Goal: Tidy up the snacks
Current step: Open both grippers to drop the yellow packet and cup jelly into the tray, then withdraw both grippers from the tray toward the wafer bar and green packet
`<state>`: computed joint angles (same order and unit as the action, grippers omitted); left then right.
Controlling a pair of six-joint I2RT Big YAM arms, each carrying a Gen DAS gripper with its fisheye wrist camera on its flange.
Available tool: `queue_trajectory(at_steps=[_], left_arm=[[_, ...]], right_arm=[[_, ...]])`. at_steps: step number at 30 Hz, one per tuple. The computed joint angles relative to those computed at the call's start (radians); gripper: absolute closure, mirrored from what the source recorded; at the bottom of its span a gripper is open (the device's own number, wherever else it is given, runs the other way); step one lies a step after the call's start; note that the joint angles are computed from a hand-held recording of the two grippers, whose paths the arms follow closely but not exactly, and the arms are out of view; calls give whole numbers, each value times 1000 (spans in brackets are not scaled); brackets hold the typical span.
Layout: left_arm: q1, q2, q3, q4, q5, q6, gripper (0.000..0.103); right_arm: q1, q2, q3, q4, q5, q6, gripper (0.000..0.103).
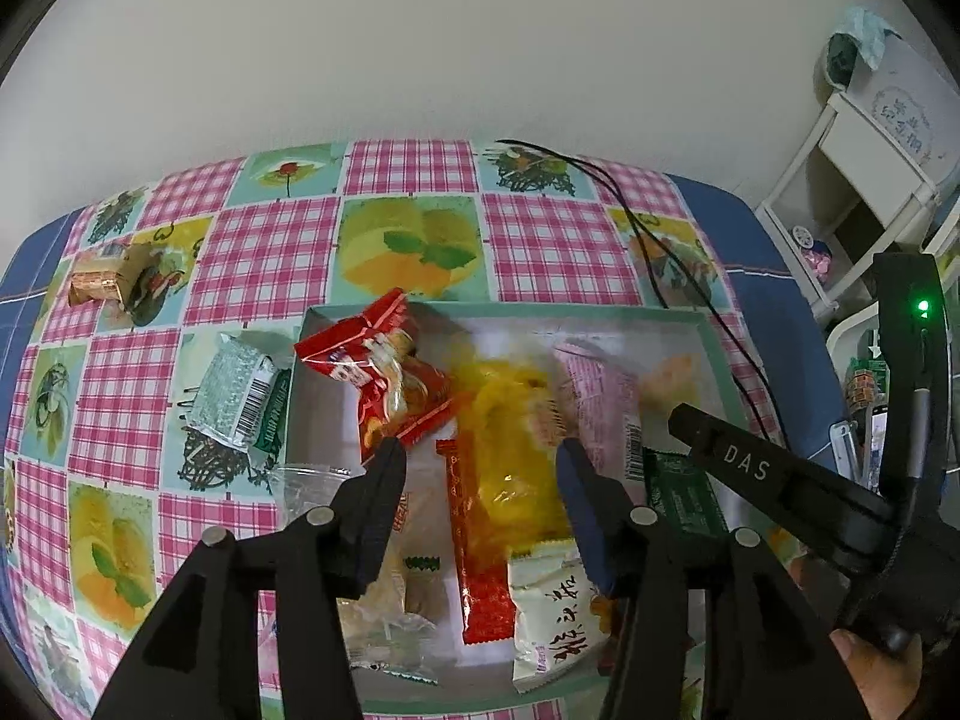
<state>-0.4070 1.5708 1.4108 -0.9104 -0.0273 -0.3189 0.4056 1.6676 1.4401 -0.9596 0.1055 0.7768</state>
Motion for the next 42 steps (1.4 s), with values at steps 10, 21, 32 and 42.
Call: queue_trajectory(at_steps=[10, 21, 32, 42], left_arm=[[61, -52, -30, -20, 17, -68, 44], [164, -125, -130, -34, 16, -114, 43], [223, -188, -190, -38, 26, -112, 42], [234, -183, -186, -39, 11, -93, 23]], right_arm=[[47, -30, 34, -84, 48, -3, 58], [148, -58, 19, -123, 73, 43, 53], [247, -65, 30, -146, 150, 56, 47], [258, -43, 53, -138, 149, 47, 33]])
